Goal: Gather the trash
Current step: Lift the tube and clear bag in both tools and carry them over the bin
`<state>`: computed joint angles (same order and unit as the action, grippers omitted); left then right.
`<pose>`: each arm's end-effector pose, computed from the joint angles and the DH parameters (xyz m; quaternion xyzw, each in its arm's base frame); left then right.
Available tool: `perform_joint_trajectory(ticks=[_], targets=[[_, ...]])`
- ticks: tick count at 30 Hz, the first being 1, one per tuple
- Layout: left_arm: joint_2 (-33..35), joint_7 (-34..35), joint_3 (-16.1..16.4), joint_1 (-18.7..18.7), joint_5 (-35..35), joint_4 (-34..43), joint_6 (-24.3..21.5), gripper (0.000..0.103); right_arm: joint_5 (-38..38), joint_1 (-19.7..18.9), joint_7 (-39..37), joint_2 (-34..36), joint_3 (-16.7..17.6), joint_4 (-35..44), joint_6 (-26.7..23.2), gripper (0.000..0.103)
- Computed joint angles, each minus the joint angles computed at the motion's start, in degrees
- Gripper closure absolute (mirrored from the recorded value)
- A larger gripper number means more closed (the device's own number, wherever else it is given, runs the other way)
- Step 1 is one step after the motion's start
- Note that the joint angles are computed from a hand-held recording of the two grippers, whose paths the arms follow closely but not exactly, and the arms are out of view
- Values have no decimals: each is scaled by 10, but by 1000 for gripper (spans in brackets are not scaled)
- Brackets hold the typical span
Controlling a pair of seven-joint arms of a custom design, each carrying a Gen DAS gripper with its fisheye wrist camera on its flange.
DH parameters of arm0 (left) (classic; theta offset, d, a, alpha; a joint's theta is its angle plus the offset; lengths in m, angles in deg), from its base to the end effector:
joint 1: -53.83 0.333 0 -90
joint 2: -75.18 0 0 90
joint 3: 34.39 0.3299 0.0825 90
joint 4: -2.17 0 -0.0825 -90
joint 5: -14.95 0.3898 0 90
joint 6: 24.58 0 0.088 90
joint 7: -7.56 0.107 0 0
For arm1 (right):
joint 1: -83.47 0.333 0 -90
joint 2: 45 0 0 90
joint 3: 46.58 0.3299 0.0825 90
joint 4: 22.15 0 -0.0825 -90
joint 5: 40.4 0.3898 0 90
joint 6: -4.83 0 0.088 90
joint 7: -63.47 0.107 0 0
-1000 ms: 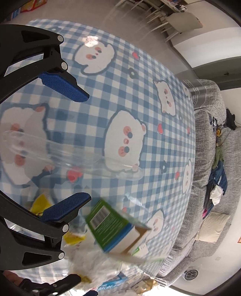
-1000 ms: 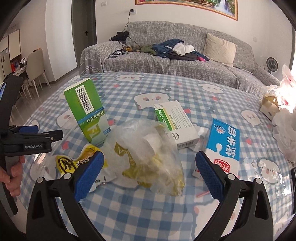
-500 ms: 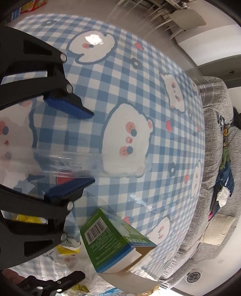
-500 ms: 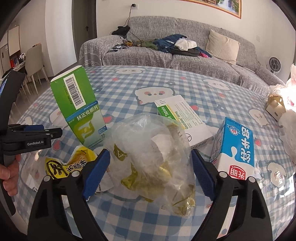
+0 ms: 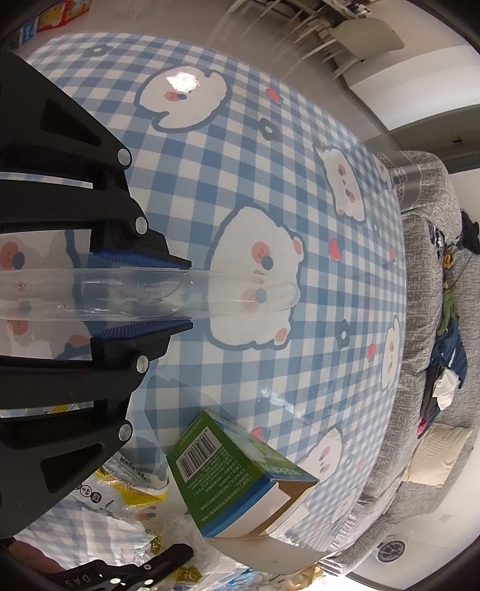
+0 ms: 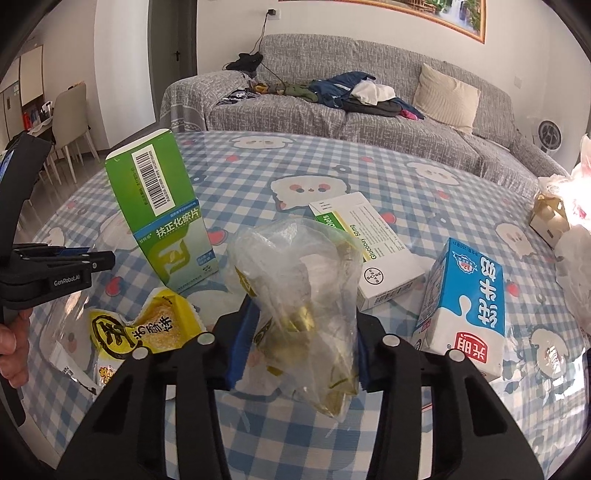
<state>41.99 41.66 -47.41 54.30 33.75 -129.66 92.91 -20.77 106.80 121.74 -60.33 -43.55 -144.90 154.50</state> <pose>0.3980 -0.0898 0.6026 -0.8676 0.4217 -0.1051 0.2415 0.4731 0.2295 0.6136 -0.8558 0.3535 -0.1779 0.3331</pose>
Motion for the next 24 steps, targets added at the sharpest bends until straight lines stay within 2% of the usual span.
perform_joint_trajectory(ticks=[14, 24], targets=[[-9, -6, -6, -6, -1, 17, -23, 78, 7, -2, -6, -19, -8, 2, -23, 65], [-20, -15, -20, -14, 3, 45, -55, 78, 15, -4, -12, -52, -16, -1, -43, 65]])
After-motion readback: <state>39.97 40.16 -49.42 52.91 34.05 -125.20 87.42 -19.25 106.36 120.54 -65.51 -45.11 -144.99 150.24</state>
